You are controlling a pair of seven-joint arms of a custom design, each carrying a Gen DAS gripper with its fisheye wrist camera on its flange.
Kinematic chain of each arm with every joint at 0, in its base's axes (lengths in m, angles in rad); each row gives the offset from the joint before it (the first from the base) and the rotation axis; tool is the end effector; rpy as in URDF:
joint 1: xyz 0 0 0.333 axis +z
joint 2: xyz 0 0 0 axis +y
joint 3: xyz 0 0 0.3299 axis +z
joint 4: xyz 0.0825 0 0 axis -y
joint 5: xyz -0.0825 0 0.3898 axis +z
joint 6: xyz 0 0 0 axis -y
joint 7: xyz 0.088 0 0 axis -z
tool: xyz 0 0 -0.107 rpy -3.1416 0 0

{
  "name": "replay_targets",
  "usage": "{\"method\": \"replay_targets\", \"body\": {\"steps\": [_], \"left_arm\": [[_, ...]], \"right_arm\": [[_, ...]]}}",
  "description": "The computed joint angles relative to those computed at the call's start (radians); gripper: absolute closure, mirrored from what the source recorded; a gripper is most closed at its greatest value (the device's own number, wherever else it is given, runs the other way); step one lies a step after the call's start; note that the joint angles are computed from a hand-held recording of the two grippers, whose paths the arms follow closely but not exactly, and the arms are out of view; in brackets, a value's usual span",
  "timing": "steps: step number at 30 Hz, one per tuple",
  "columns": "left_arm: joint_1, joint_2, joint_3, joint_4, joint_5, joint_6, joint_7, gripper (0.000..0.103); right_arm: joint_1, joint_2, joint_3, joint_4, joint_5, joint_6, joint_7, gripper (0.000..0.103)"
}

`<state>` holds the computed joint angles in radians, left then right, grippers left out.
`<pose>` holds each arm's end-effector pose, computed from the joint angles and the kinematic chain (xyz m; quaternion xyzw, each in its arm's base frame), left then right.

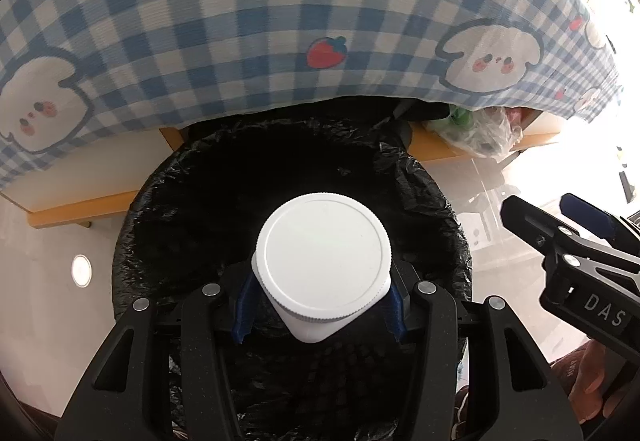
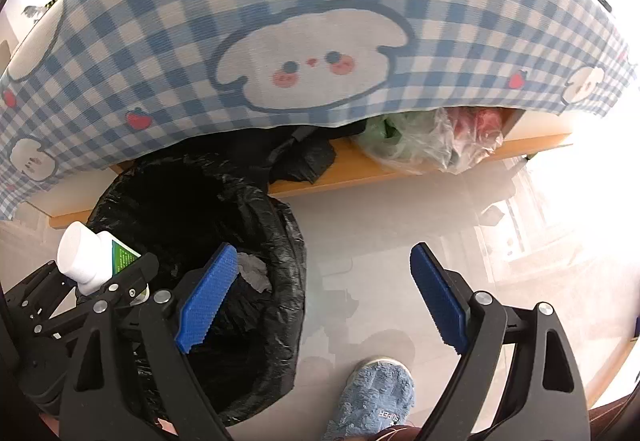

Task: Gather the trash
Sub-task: 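Open the right tool to drop the tissue while the left tool drops the bottle, then move both open tools back toward the red mesh net and gold bag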

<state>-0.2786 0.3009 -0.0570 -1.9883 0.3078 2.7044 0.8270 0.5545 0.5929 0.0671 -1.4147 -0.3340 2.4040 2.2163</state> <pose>0.6082 -0.2208 0.3660 -0.7432 0.6313 -0.1782 0.1315 0.6285 0.4334 0.4066 -0.7412 0.6313 -0.1451 0.1759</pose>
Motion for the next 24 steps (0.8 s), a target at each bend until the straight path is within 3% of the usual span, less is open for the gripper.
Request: {"method": "replay_targets", "body": {"steps": [1,2,8,18,24], "left_arm": [[-0.009,-0.002,0.01,0.003,0.017,-0.011,-0.018,0.037],[-0.025,-0.003,0.027,0.005,0.053,-0.003,-0.058,0.031],[-0.032,-0.035,0.046,-0.013,0.149,-0.004,-0.15,0.016],[0.014,-0.102,0.019,-0.007,0.282,-0.071,-0.274,0.007],[0.055,-0.142,-0.019,0.014,0.283,-0.115,-0.25,0.006]], "right_arm": [[0.001,-0.002,-0.002,-0.002,-0.001,0.0,0.004,0.019],[0.0,-0.004,-0.004,-0.004,-0.002,0.0,0.008,0.019],[0.006,-0.006,-0.008,-0.002,-0.016,0.003,0.022,0.018],[0.017,-0.031,-0.019,0.014,-0.051,0.027,0.053,0.018],[0.03,-0.055,-0.028,0.031,-0.087,0.048,0.079,0.018]]}}
